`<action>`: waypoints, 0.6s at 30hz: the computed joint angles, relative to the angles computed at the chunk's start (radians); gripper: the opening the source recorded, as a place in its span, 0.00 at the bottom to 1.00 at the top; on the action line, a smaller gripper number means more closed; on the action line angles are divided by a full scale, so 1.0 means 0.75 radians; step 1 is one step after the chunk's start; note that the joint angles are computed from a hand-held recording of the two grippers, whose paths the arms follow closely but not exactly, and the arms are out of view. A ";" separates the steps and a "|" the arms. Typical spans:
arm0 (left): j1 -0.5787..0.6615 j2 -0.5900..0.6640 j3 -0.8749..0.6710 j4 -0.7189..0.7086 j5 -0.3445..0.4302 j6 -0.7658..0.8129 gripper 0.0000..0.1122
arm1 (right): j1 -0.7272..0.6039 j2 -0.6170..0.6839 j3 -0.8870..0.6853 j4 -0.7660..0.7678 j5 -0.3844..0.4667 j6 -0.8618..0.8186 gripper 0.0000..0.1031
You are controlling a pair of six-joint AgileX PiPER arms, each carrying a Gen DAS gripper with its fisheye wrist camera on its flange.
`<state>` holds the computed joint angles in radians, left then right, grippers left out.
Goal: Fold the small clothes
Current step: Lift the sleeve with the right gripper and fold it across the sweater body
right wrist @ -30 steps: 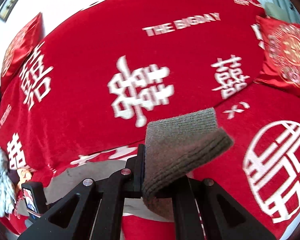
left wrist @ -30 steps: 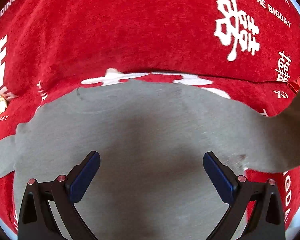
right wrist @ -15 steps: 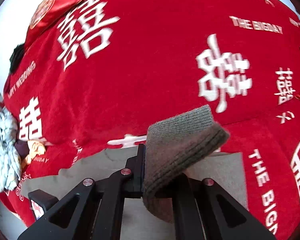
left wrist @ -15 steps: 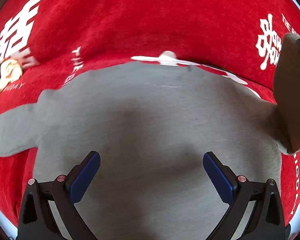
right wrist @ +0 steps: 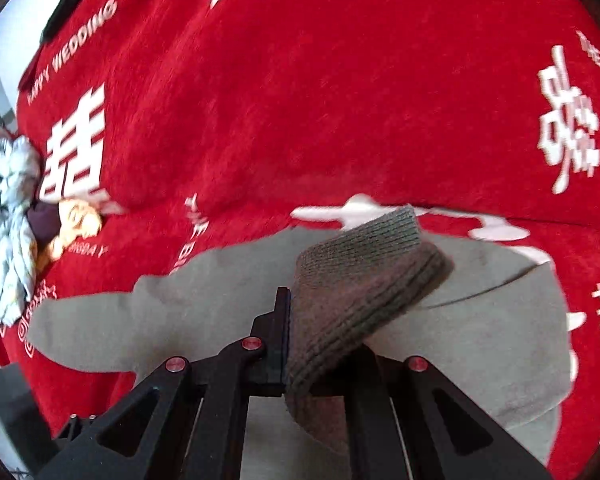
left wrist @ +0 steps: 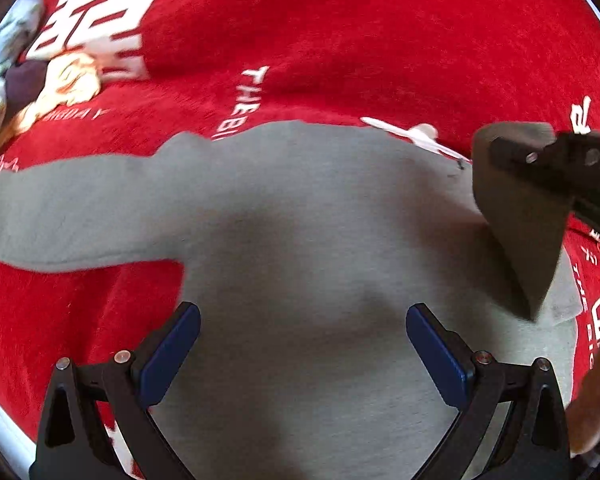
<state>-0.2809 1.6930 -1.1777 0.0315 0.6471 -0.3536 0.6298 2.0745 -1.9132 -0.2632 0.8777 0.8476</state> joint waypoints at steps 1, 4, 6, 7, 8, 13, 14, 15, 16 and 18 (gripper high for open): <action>0.025 -0.012 0.020 -0.017 -0.010 0.019 0.92 | 0.008 0.033 -0.041 0.010 0.016 -0.008 0.06; 0.081 -0.037 0.061 -0.069 -0.028 0.075 0.92 | 0.024 0.133 -0.178 0.061 0.065 -0.042 0.06; 0.111 -0.040 0.074 -0.099 -0.033 0.113 0.92 | 0.034 0.215 -0.295 0.100 0.113 -0.075 0.06; 0.121 -0.043 0.082 -0.104 -0.036 0.122 0.92 | 0.034 0.246 -0.335 0.127 0.131 -0.096 0.06; 0.134 -0.047 0.093 -0.115 -0.043 0.136 0.92 | 0.033 0.281 -0.381 0.159 0.156 -0.117 0.06; 0.169 -0.061 0.129 -0.154 -0.050 0.163 0.92 | 0.021 0.347 -0.411 0.300 0.172 -0.186 0.11; 0.169 -0.062 0.131 -0.153 -0.051 0.157 0.92 | 0.018 0.351 -0.410 0.327 0.173 -0.204 0.11; 0.167 -0.065 0.134 -0.144 -0.051 0.148 0.92 | 0.015 0.355 -0.408 0.360 0.170 -0.231 0.12; 0.162 -0.070 0.138 -0.133 -0.052 0.138 0.92 | 0.015 0.358 -0.414 0.378 0.169 -0.245 0.13; 0.156 -0.081 0.145 -0.113 -0.052 0.121 0.92 | 0.008 0.359 -0.424 0.449 0.165 -0.298 0.27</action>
